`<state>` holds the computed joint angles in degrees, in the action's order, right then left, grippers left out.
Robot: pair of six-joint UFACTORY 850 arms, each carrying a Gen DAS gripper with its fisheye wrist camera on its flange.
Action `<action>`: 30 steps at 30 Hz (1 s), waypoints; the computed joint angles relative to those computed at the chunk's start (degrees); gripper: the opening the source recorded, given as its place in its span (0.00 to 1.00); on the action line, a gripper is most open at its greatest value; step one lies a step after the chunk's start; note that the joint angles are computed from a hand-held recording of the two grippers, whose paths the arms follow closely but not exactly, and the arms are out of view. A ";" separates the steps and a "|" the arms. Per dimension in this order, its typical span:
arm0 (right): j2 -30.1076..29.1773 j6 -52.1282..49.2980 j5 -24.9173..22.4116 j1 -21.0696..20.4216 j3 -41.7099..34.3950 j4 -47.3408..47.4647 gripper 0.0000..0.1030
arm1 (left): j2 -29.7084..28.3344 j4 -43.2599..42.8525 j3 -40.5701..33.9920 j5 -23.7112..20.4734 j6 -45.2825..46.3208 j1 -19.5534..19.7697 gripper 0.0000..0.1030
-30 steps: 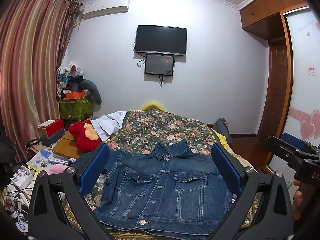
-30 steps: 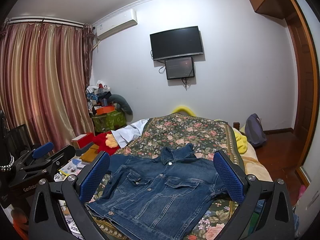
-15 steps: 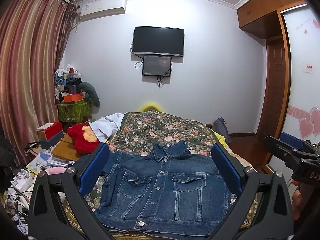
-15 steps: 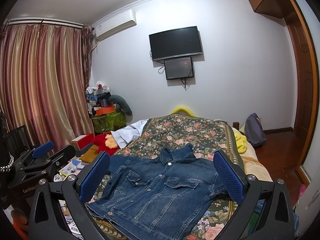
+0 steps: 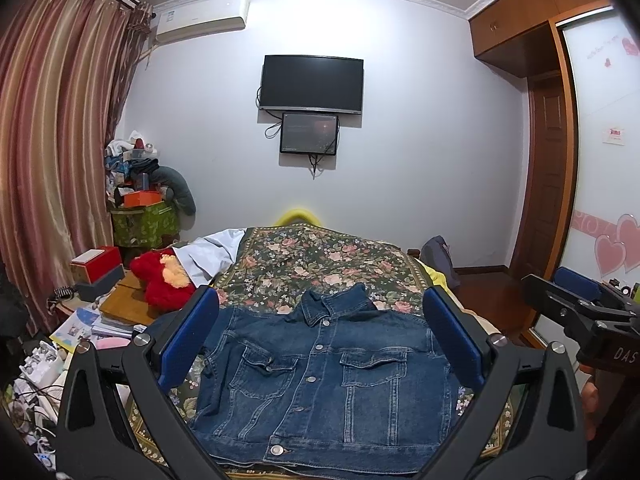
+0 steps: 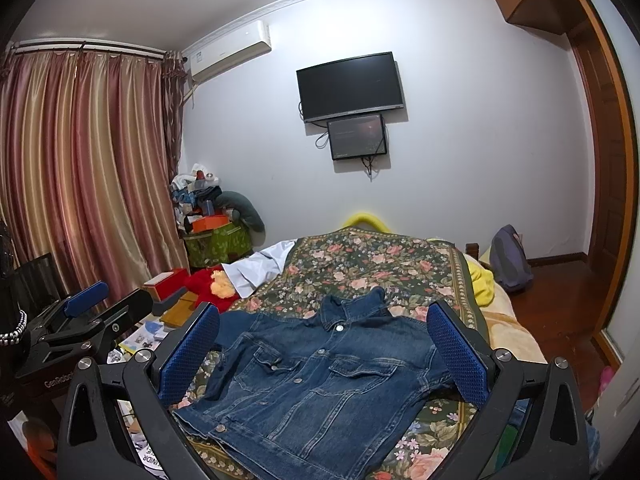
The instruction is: Fold large clothes
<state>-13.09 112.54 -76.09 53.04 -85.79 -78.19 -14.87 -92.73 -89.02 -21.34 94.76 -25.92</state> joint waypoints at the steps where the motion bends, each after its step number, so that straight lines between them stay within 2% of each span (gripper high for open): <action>1: 0.01 0.06 -0.03 -0.05 0.07 -0.05 1.00 | -0.05 0.06 -0.05 0.03 -0.07 -0.06 1.00; 21: 0.28 0.24 0.39 -0.29 0.48 0.08 1.00 | -0.29 1.14 -0.48 0.39 -1.78 -0.03 1.00; 30: -1.11 -0.96 1.97 -1.61 -1.28 1.92 1.00 | -3.63 5.25 -4.04 1.18 -6.62 0.26 1.00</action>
